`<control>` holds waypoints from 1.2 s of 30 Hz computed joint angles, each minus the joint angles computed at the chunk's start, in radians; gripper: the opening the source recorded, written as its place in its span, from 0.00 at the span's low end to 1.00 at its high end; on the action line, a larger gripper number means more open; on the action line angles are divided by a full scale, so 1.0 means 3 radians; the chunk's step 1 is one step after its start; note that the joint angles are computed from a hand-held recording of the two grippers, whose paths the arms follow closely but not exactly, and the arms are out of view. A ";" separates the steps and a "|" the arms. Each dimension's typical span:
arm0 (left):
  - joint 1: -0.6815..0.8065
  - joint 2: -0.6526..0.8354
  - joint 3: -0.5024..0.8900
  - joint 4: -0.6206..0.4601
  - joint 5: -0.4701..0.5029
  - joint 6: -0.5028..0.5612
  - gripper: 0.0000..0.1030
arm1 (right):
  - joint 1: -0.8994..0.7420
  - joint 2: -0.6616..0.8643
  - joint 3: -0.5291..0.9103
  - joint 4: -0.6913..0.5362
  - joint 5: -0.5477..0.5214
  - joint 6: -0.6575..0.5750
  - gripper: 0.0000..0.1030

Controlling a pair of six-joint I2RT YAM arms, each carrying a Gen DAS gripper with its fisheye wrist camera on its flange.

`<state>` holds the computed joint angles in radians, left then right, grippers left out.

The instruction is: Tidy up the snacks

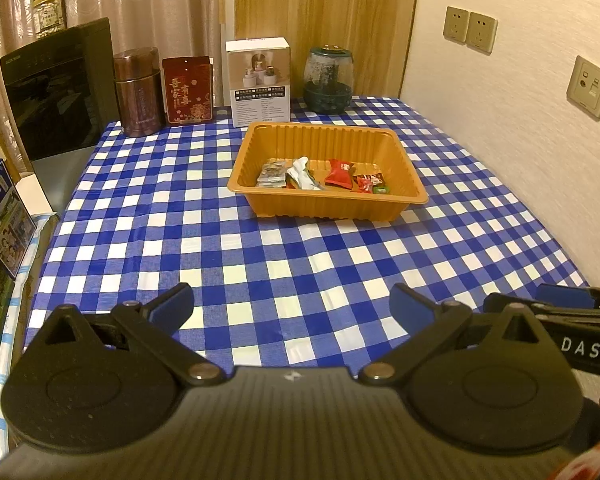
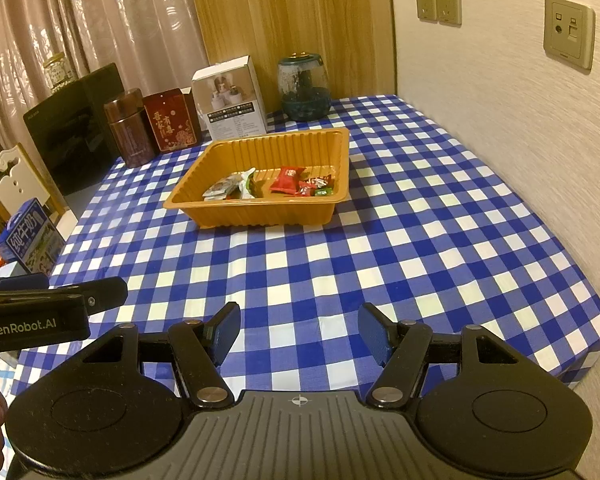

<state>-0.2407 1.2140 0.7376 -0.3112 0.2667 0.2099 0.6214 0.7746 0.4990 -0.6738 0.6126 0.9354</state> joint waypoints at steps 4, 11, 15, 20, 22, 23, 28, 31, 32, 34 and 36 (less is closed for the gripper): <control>-0.0015 0.0003 0.0001 0.0000 -0.0012 -0.0008 1.00 | 0.0010 0.0003 0.0004 -0.0006 0.0008 0.0009 0.63; -0.0055 0.0004 -0.0011 0.0010 -0.0039 -0.0031 1.00 | 0.0002 0.0000 0.0002 -0.0006 0.0004 0.0001 0.63; -0.0062 0.0004 -0.0017 0.0011 -0.0051 -0.0026 1.00 | -0.0003 -0.0005 0.0001 -0.0005 -0.0002 -0.0003 0.63; -0.0045 0.0010 -0.0026 0.0010 -0.0033 0.0004 1.00 | -0.0009 -0.0009 -0.0003 -0.0005 -0.0006 -0.0002 0.63; -0.0047 0.0009 -0.0027 0.0011 -0.0034 -0.0001 1.00 | -0.0007 -0.0012 -0.0003 -0.0007 -0.0004 -0.0003 0.63; -0.0054 0.0005 -0.0032 0.0014 -0.0039 -0.0006 1.00 | -0.0010 -0.0011 -0.0003 -0.0005 -0.0005 -0.0006 0.63; -0.0049 0.0009 -0.0026 0.0009 -0.0035 -0.0002 1.00 | -0.0016 -0.0014 -0.0006 -0.0004 -0.0008 -0.0012 0.63; -0.0048 0.0008 -0.0031 0.0014 -0.0031 0.0001 1.00 | -0.0018 -0.0020 -0.0006 -0.0005 -0.0010 -0.0017 0.63; -0.0046 0.0008 -0.0029 0.0012 -0.0030 0.0001 1.00 | -0.0018 -0.0020 -0.0006 -0.0005 -0.0010 -0.0017 0.63; -0.0047 0.0009 -0.0029 0.0012 -0.0031 0.0001 1.00 | -0.0024 -0.0023 -0.0008 -0.0002 -0.0015 -0.0023 0.63; -0.0055 0.0007 -0.0033 0.0013 -0.0036 -0.0005 1.00 | -0.0024 -0.0023 -0.0008 -0.0002 -0.0015 -0.0023 0.63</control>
<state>-0.2571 1.2161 0.7277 -0.3073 0.2560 0.2084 0.6141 0.7676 0.4965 -0.6744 0.6080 0.9286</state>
